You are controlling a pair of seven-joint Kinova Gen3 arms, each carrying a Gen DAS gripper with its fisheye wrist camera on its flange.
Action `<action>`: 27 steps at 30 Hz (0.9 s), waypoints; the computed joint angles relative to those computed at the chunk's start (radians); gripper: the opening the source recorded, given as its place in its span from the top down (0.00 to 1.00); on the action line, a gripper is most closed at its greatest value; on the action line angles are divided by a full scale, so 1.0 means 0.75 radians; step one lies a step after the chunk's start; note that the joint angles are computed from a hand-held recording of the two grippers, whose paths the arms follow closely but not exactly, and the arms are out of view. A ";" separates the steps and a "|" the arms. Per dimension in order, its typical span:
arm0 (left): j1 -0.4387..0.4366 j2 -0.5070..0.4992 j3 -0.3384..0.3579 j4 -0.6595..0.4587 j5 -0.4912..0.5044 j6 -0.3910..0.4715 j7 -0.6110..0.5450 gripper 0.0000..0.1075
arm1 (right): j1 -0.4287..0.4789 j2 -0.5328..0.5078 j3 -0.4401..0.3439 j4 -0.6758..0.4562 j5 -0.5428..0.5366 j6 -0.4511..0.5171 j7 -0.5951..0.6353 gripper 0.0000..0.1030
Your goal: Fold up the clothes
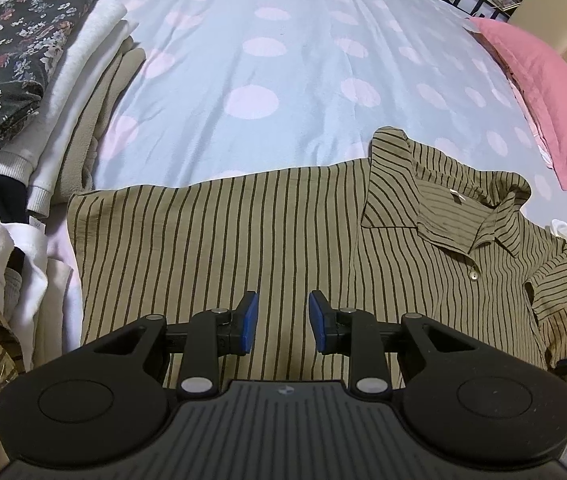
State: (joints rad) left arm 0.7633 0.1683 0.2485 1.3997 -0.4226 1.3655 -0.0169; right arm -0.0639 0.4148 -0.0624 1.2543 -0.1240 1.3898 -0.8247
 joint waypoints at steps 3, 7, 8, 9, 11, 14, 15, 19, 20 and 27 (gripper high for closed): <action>-0.007 0.000 -0.004 0.005 0.008 0.000 0.002 0.75 | 0.059 0.002 -0.002 -0.079 -0.129 0.012 -0.010 0.59; -0.017 0.007 -0.008 0.008 0.018 -0.007 -0.001 0.74 | 0.120 -0.003 -0.092 -0.081 -0.149 -0.144 -0.164 0.60; -0.020 0.009 -0.010 0.009 0.021 -0.012 -0.004 0.74 | 0.122 -0.004 -0.110 -0.072 -0.136 -0.198 -0.218 0.61; -0.022 0.011 -0.011 0.009 0.024 -0.018 -0.008 0.74 | 0.113 0.004 -0.104 -0.065 -0.146 -0.243 -0.273 0.61; -0.028 0.015 -0.013 0.009 0.032 -0.027 -0.020 0.74 | 0.047 0.017 -0.017 -0.055 -0.191 -0.339 -0.381 0.61; -0.034 0.019 -0.016 0.014 0.046 -0.040 -0.039 0.74 | -0.079 0.045 0.107 -0.053 -0.152 -0.502 -0.540 0.61; -0.037 0.019 -0.018 0.017 0.051 -0.044 -0.046 0.74 | -0.109 0.060 0.131 -0.069 -0.115 -0.537 -0.594 0.61; -0.053 0.011 -0.023 0.035 0.078 -0.062 -0.068 0.74 | -0.129 0.154 0.098 -0.194 0.054 -0.518 -0.810 0.65; -0.058 0.008 -0.023 0.041 0.084 -0.066 -0.071 0.74 | -0.128 0.173 0.087 -0.216 0.077 -0.508 -0.849 0.69; -0.088 0.003 -0.024 0.066 0.121 -0.080 -0.098 0.74 | -0.168 0.270 0.086 -0.318 0.191 -0.436 -0.983 0.81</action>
